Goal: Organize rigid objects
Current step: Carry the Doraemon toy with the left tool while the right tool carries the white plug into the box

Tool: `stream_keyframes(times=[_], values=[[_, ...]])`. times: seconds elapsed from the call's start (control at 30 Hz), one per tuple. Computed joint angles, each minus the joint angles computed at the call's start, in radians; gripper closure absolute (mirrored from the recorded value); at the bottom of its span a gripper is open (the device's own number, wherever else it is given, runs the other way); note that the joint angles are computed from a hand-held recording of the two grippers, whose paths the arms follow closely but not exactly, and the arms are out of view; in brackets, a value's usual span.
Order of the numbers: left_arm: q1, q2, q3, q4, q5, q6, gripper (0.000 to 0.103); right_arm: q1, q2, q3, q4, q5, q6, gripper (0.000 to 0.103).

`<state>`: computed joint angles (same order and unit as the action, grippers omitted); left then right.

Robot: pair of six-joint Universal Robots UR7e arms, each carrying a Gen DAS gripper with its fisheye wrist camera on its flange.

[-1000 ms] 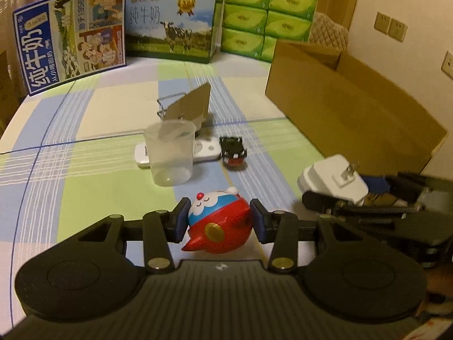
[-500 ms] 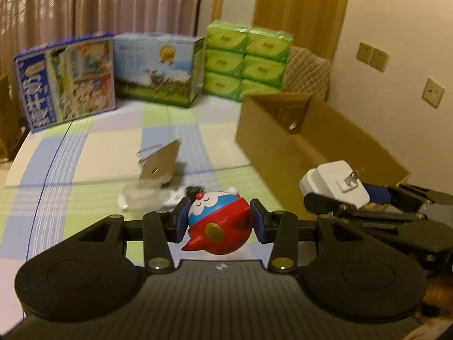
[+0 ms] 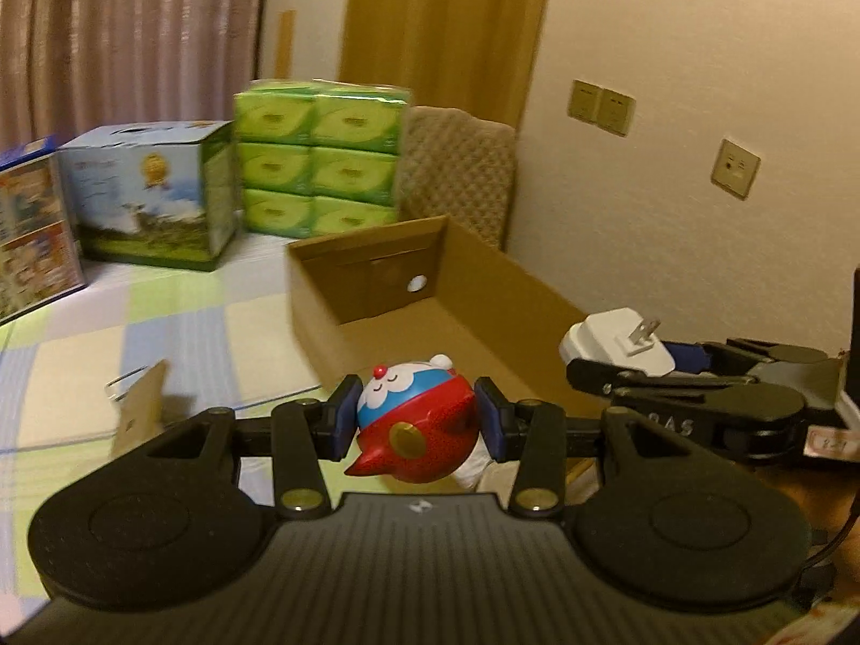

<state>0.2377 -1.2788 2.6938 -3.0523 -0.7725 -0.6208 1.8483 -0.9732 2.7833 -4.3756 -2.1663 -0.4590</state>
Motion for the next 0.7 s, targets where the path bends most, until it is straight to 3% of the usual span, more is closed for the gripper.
stream_keyframes(times=[0.13, 0.3, 0.7], values=[[0.06, 0.137, -0.063, -0.122, -0.032, 0.096, 0.063, -0.091, -0.052, 0.015, 0.018, 0.049, -0.037, 0.042], [0.118, 0.221, -0.117, -0.166, -0.07, 0.15, 0.063, -0.195, -0.078, 0.027, 0.031, 0.128, -0.069, 0.042], [0.193, 0.346, -0.184, -0.207, -0.122, 0.232, 0.063, -0.313, -0.096, 0.008, 0.086, 0.207, -0.088, 0.042]])
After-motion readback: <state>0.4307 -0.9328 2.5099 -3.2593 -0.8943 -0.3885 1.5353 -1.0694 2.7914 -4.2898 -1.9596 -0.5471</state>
